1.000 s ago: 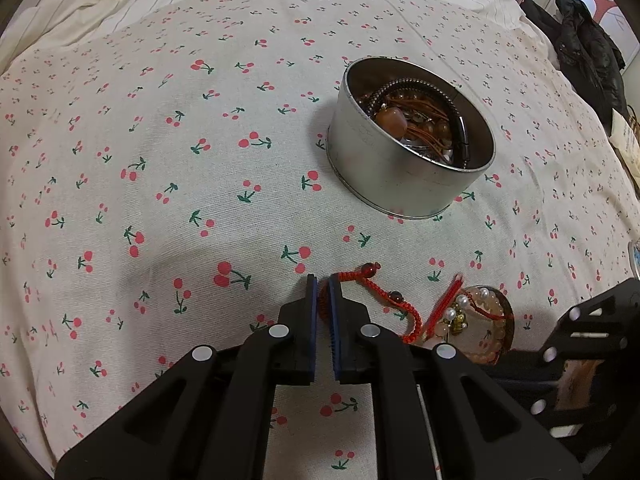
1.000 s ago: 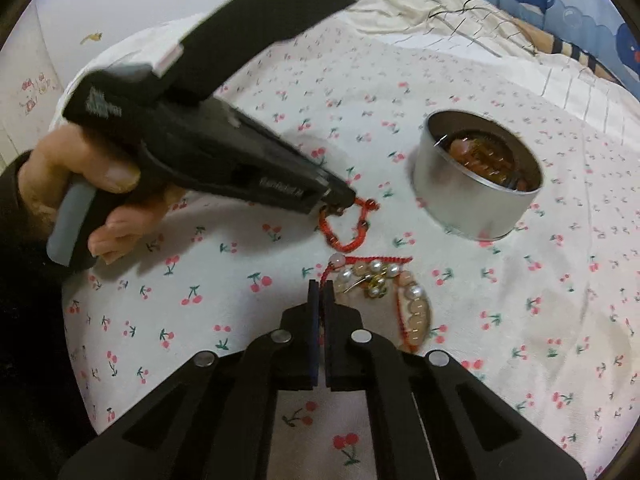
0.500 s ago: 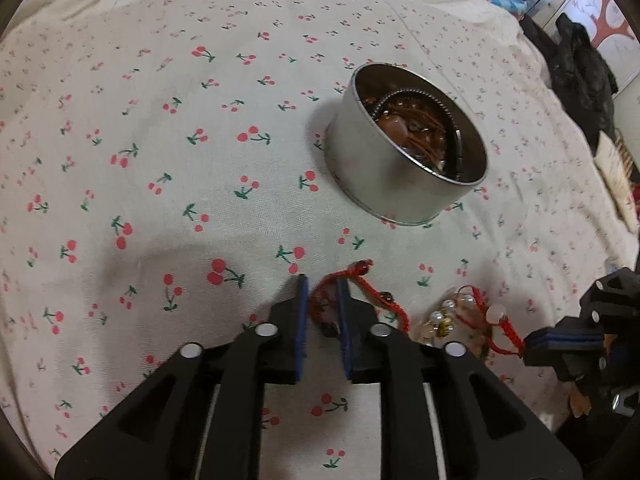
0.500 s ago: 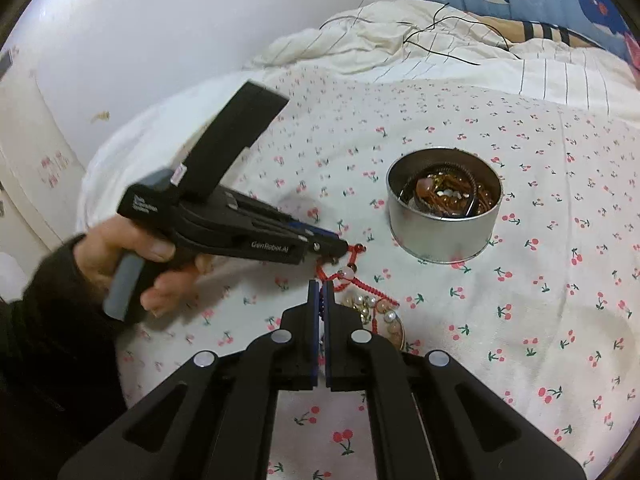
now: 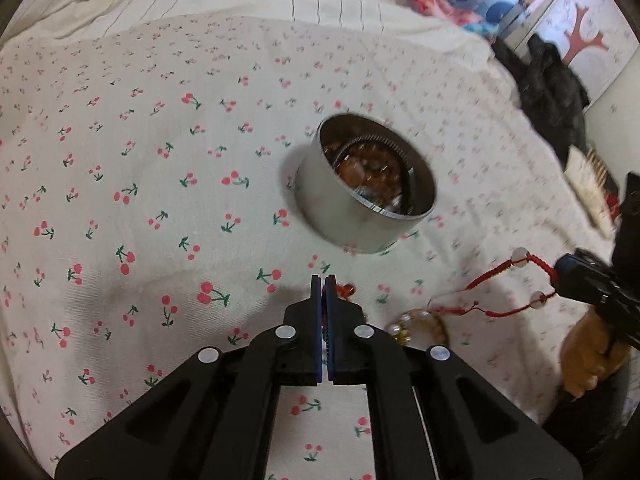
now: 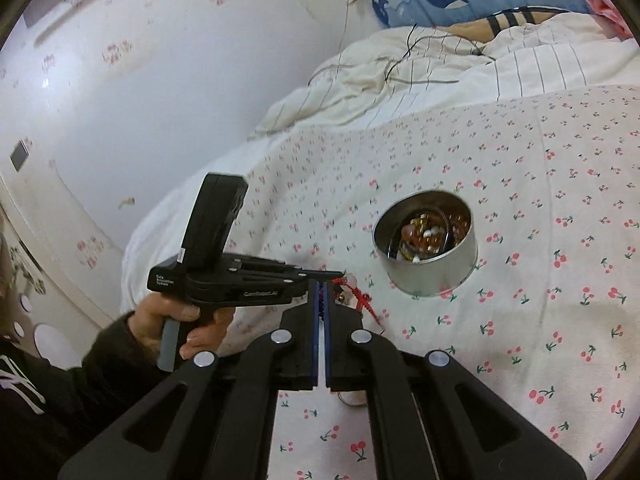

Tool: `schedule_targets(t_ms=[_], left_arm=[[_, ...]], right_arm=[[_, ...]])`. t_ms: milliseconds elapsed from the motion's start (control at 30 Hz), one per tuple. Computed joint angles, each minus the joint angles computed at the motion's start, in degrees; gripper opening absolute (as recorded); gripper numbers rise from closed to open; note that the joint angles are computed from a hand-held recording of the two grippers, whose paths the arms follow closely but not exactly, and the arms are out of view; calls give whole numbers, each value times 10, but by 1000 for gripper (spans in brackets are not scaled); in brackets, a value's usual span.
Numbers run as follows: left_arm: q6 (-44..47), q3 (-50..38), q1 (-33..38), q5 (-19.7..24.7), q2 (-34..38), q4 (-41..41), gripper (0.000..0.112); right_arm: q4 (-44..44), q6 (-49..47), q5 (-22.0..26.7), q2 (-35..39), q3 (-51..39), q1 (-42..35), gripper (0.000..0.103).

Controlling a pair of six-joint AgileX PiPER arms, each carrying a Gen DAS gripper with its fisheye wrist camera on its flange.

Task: Organize jewelry
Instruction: 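Carry both red bracelets over the tin and open both tools to drop them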

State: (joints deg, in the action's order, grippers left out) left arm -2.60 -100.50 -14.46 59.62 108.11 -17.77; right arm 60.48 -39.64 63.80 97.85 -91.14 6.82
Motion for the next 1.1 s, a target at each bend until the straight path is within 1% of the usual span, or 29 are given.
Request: schedule_targets(t_ms=[133, 233, 500, 633, 733, 1000, 1100], left_arm=[[27, 12, 16, -6, -15, -45, 0], [37, 19, 20, -8, -24, -54, 0], [69, 29, 32, -16, -38, -112, 0], [82, 30, 34, -23, -46, -131, 0], [81, 24, 26, -28, -51, -123, 0], [64, -49, 5, -6, -40, -112, 0], [47, -103, -4, 11, -15, -102, 0]], right_arm=[[8, 1, 1, -2, -1, -10, 2], [14, 0, 1, -2, -1, -13, 2], [30, -3, 0, -3, 0, -26, 2], [40, -5, -1, -2, 2, -34, 2], [47, -5, -3, -3, 2, -38, 2], [85, -15, -8, -2, -7, -57, 2], [98, -20, -10, -4, -7, -63, 2]])
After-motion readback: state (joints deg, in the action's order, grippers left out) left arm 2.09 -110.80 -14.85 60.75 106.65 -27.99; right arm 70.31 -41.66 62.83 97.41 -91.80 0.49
